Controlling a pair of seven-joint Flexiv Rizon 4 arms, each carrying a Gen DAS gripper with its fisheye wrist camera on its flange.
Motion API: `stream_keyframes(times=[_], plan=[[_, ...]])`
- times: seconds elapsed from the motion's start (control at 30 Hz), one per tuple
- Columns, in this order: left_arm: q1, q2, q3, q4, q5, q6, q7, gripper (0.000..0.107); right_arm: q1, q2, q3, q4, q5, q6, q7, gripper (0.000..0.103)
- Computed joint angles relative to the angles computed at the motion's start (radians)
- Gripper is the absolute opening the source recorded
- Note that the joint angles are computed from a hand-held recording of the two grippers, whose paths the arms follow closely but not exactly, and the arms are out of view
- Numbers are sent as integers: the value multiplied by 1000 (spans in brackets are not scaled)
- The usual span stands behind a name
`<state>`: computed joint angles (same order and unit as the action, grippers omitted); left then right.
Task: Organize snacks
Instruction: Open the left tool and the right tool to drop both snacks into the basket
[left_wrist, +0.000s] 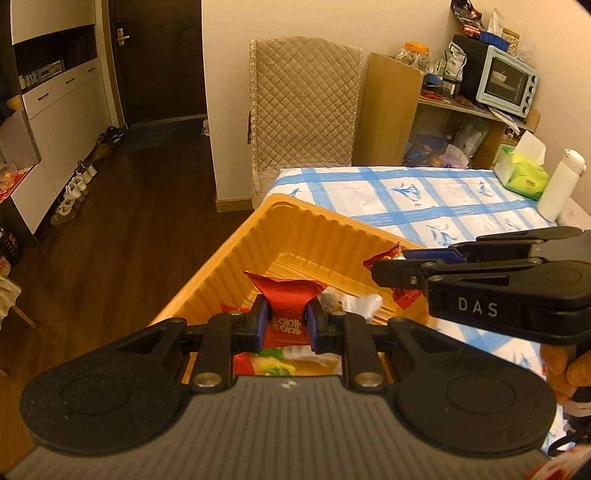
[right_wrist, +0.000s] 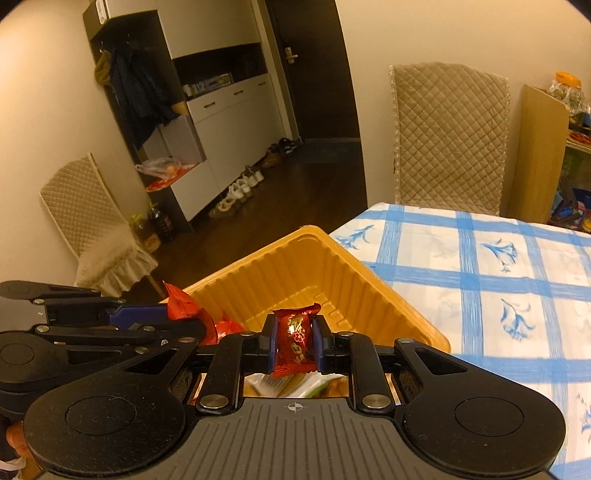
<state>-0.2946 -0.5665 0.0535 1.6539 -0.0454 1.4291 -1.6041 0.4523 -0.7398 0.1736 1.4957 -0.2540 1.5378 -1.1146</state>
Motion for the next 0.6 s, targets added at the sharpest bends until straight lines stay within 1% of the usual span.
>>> stream_keyframes(times=[0.3,0.6], plan=[[40,-87,-32,-117,-28,-57,55,19,-10,-76,14,-127,16,-84,2,20],[49,-141,-35,-181,-42,-98,75,19,-6,-96,2,-163,38,-112,14,19]])
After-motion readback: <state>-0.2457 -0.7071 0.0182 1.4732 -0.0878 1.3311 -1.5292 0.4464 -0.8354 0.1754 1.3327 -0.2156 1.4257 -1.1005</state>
